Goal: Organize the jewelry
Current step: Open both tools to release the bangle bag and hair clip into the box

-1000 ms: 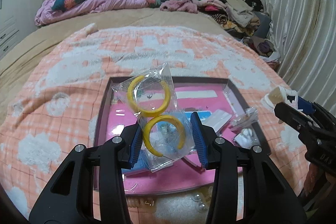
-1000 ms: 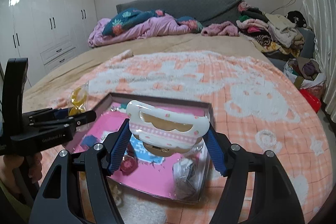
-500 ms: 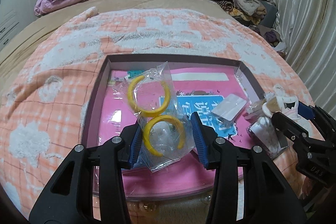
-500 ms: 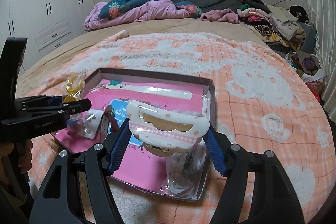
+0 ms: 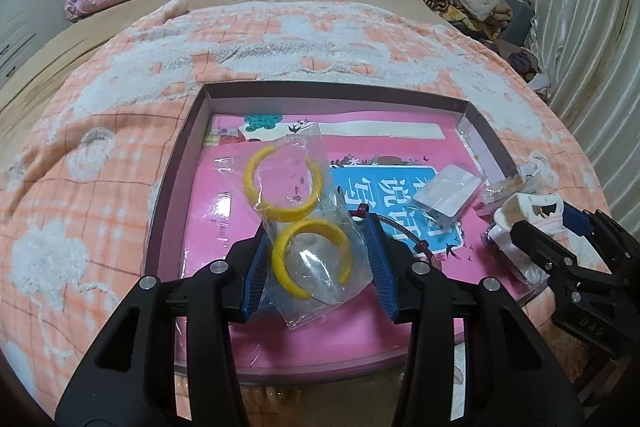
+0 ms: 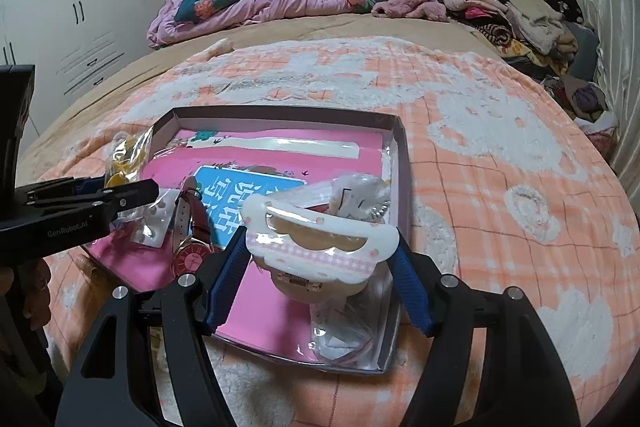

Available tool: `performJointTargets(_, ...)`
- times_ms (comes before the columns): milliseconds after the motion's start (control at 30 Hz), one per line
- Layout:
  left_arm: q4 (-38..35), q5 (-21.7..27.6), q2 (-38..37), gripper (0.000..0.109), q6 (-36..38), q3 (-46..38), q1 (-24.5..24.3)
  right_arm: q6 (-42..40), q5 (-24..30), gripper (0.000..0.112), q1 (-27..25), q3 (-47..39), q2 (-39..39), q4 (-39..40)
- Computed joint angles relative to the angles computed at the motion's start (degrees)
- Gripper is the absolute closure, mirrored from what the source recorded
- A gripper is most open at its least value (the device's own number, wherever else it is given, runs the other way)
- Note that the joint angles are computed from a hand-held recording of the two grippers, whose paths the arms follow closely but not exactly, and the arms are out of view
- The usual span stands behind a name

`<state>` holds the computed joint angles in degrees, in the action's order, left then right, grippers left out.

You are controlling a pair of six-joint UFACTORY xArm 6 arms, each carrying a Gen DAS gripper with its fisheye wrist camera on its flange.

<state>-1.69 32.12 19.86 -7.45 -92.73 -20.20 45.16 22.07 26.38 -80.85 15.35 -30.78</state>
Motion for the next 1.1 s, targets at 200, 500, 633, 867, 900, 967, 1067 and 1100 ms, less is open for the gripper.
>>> performJointTargets(200, -0.1, -0.1, 0.0, 0.072, 0.2, 0.2, 0.0, 0.7, -0.2, 0.044, -0.1, 0.7, -0.6, -1.0)
performJointTargets(500, 0.1, -0.2, -0.3, 0.071, 0.3, 0.6, 0.1, 0.0, 0.2, 0.044, 0.0, 0.7, -0.6, 0.0)
performJointTargets(633, 0.3, -0.2, -0.3, 0.069, 0.1, 0.7, 0.1, 0.9, -0.2, 0.039, -0.2, 1.0, -1.0, -0.7)
performJointTargets(867, 0.6, -0.5, -0.9, 0.065, -0.6, 1.3, -0.1, 2.6, -1.4, 0.031, -0.5, 2.0, -2.1, -1.7)
performJointTargets(900, 0.9, -0.4, -1.0, 0.064, -0.8, 1.3, -0.1, 2.9, -1.5, 0.029, -0.5, 2.1, -2.3, -1.8)
performJointTargets(967, 0.7, -0.5, -1.5, 0.062, -0.9, 1.6, -0.1, 4.5, -1.9, 0.024, -0.7, 2.7, -3.0, -3.0)
performJointTargets(1067, 1.2, -0.3, -1.9, 0.051, -1.4, 1.6, -0.1, 6.0, -2.1, 0.021, -0.7, 3.5, -3.9, -4.1)
performJointTargets(1100, 1.1, -0.2, -2.1, 0.049, -1.3, 1.5, -0.1, 6.4, -2.2, 0.019, -0.8, 3.8, -4.2, -4.3)
